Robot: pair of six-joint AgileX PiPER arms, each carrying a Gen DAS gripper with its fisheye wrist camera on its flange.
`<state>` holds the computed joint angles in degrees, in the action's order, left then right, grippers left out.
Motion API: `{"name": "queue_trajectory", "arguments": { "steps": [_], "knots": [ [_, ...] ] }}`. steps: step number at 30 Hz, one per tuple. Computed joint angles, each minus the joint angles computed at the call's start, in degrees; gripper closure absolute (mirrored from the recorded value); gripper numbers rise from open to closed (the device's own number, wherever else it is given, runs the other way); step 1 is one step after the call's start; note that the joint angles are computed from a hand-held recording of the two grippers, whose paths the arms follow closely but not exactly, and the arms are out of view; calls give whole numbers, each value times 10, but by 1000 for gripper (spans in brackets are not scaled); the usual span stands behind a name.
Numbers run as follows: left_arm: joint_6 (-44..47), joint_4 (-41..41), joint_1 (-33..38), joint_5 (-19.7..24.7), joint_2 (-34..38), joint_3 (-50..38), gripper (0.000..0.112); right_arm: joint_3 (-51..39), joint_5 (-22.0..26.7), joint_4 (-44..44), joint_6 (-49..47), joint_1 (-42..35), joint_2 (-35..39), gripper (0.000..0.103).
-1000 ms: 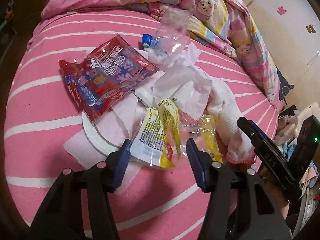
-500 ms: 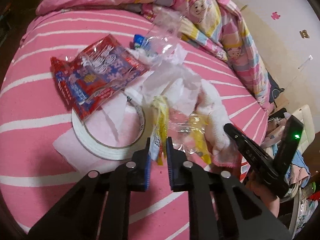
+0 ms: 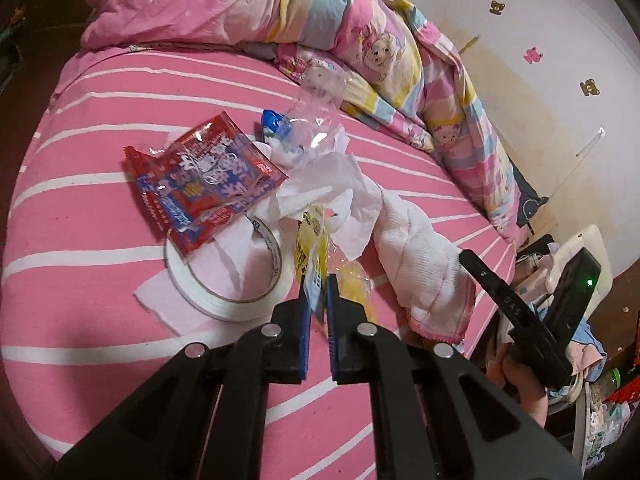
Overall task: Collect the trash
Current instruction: 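Close the right tool on the white cloth while the left tool grips the yellow wrapper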
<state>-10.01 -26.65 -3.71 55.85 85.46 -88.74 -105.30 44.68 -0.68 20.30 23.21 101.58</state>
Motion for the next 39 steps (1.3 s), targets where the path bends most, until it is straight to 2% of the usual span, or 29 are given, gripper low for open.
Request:
{"name": "queue_trajectory", "arguments": {
  "steps": [2,5,8,13,17,22,25,30,36,39],
  "knots": [
    [-1,0,4,1,-9,2,106,16,-17,32,-11,-9,-15,101],
    [2,1,8,4,-31,1,106,25,-30,26,-10,-4,-40,102],
    [-3,1,7,5,-51,-9,106,13,-27,32,-4,0,-54,101],
    [-22,-12,9,14,-83,-15,106,-78,37,38,-20,13,-39,101],
    [-59,5,7,18,-116,1,106,-198,117,54,-36,7,-5,102],
    [-92,20,9,36,-156,1,106,-316,195,46,-40,11,10,101],
    [-106,15,12,49,-182,2,107,-341,227,34,-40,16,-8,102],
    [-158,40,-31,58,-214,-2,106,-246,221,22,-28,16,-108,101],
    [-318,214,-232,56,-219,-42,106,-96,218,12,-14,5,-253,101],
    [-413,322,-356,70,-207,-68,106,-27,222,23,-13,-19,-326,101]
  ]
}}
